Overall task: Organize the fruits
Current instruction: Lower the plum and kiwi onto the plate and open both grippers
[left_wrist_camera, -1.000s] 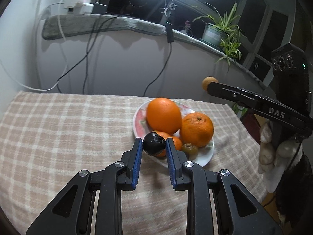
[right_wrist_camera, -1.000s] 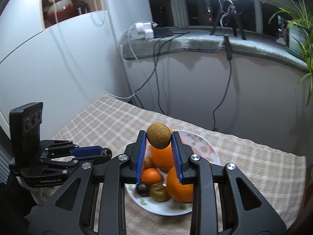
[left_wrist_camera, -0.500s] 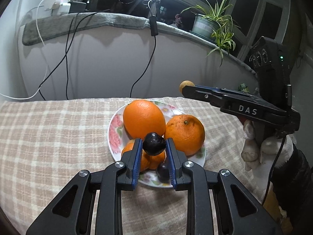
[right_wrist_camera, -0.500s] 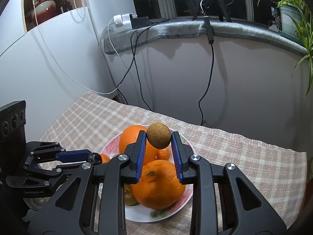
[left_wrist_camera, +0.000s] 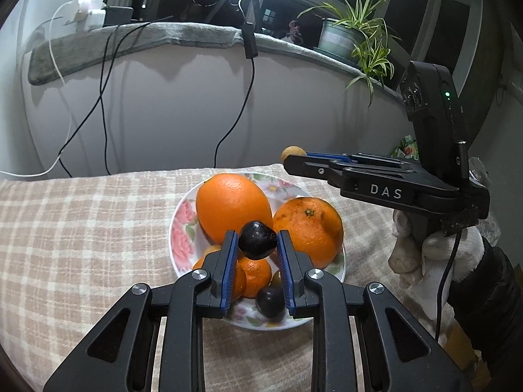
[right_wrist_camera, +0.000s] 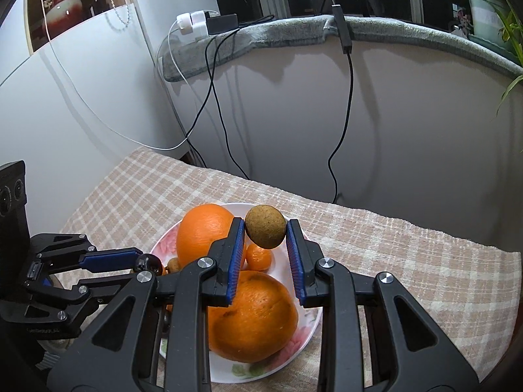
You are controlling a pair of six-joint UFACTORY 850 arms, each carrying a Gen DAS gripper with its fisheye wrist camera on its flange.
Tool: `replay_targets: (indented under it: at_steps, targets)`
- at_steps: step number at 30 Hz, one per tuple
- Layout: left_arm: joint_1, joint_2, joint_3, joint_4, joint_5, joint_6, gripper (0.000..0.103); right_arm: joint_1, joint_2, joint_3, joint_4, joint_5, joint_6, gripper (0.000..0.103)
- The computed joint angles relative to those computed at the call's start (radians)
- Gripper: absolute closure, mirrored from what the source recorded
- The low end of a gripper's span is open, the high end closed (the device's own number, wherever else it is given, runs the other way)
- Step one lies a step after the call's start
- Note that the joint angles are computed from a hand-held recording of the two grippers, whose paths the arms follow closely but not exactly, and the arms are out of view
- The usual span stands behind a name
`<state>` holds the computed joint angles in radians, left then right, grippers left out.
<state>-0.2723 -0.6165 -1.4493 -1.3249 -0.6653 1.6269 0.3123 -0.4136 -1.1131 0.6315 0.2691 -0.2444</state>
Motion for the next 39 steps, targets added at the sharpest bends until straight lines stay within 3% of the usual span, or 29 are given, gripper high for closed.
replay_targets:
  at_steps: [36, 38, 39]
  targets:
    - [-0.019, -0.007, -0.004, 0.004, 0.009, 0.004, 0.080, -0.018, -0.021, -0.021, -0.051, -0.040, 0.051, 0.075]
    - [-0.020, -0.008, -0.004, 0.005, 0.011, 0.004, 0.079, -0.019, -0.021, -0.021, -0.055, -0.042, 0.052, 0.075]
    - [-0.020, -0.007, -0.003, 0.003, 0.013, 0.006, 0.073, -0.019, -0.021, -0.022, -0.053, -0.041, 0.051, 0.072]
